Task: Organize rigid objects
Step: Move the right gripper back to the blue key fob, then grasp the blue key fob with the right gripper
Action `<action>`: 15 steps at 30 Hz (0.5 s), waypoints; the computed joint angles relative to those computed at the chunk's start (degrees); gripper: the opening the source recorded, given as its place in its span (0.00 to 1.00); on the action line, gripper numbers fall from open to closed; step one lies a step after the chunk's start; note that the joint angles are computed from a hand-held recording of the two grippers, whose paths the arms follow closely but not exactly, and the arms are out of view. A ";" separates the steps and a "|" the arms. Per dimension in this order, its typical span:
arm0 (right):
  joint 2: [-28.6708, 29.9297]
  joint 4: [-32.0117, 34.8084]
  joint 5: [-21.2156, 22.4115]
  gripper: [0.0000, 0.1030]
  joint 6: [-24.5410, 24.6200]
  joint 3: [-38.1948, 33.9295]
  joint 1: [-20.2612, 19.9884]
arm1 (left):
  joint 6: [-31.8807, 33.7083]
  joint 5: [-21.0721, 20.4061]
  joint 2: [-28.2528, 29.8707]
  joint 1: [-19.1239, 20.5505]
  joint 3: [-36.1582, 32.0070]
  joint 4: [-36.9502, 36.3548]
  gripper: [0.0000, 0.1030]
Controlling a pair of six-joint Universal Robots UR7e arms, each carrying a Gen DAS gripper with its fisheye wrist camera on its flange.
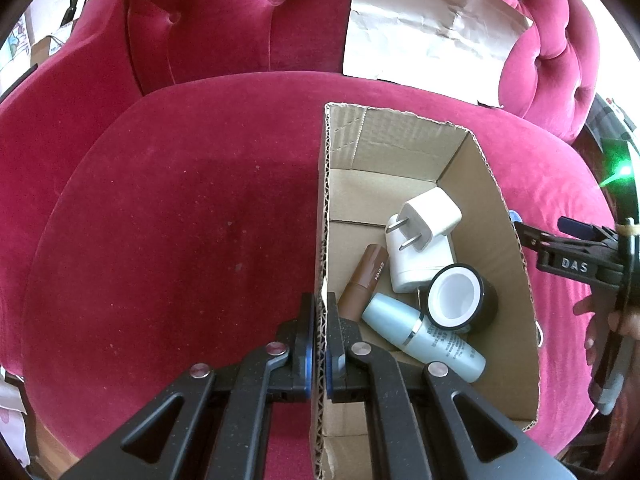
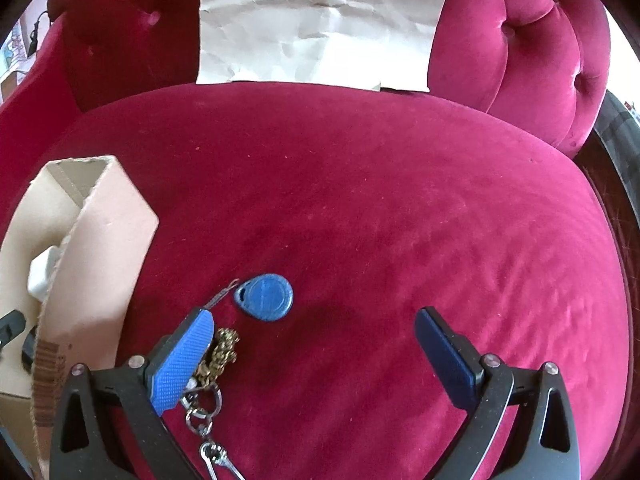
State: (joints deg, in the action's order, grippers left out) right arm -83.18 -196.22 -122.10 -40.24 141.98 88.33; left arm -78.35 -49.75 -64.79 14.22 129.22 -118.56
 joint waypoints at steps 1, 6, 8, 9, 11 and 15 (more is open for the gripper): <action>0.25 0.29 -0.10 1.00 0.05 -0.31 -0.10 | -0.03 0.02 0.02 -0.01 -0.02 -0.01 0.03; 2.09 0.55 -1.24 0.99 -0.79 -1.65 0.05 | 0.00 0.03 0.02 0.02 0.00 -0.07 0.03; 2.35 0.84 -1.49 0.99 -0.95 -1.89 0.13 | 0.03 0.04 0.02 0.01 -0.03 0.05 0.03; 2.58 1.16 -1.69 0.99 -1.00 -2.15 0.20 | 0.02 0.06 0.02 0.01 -0.02 0.06 0.03; 2.78 1.28 -1.76 0.96 -1.37 -2.32 0.24 | -0.02 0.08 0.11 0.02 -0.06 0.05 0.03; 2.21 1.91 -0.70 0.85 -1.77 -2.28 -0.01 | -0.04 0.11 0.11 0.02 -0.04 0.08 0.03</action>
